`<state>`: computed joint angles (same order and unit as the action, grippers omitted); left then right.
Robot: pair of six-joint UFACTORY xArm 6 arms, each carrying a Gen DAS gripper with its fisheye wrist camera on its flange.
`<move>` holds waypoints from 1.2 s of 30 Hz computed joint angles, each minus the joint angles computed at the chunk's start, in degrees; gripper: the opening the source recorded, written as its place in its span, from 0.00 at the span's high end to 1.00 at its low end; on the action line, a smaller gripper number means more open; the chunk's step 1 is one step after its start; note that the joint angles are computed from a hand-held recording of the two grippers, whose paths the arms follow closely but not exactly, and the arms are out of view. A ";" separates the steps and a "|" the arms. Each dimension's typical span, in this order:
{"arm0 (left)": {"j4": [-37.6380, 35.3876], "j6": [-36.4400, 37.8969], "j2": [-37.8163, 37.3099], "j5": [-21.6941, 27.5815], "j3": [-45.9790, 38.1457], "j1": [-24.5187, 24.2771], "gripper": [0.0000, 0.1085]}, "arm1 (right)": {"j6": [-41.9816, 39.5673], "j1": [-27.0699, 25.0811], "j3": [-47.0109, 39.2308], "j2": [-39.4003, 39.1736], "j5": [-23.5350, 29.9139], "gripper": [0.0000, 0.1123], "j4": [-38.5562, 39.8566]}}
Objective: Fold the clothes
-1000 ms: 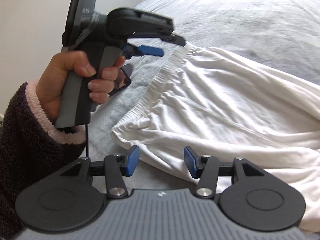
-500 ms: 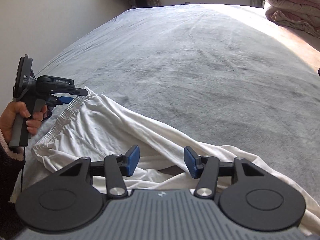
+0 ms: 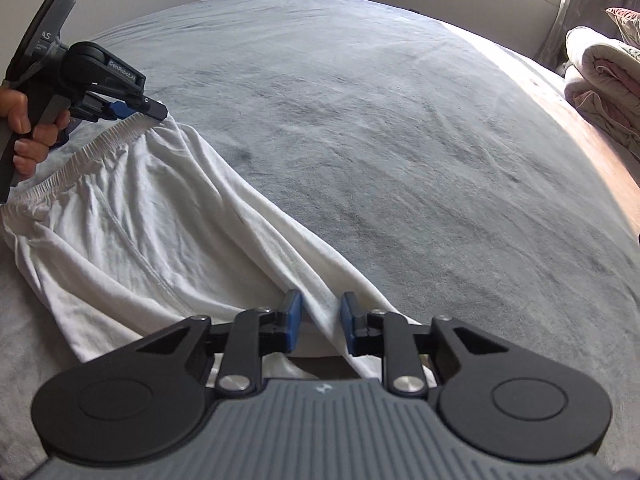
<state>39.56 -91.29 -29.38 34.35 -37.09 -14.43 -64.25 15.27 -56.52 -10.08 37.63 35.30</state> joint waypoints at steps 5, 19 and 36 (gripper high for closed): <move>2.43 -1.32 -0.27 -1.27 0.74 0.20 0.95 | 2.27 -0.31 -2.65 1.75 -2.42 0.99 -1.28; 17.12 -12.79 0.86 -5.49 0.85 2.38 0.96 | 20.30 3.57 -16.39 18.33 -19.27 1.00 -15.10; 24.70 -12.78 11.82 -5.67 -7.81 6.14 0.96 | 40.15 5.02 -34.34 35.78 -21.79 1.00 -31.51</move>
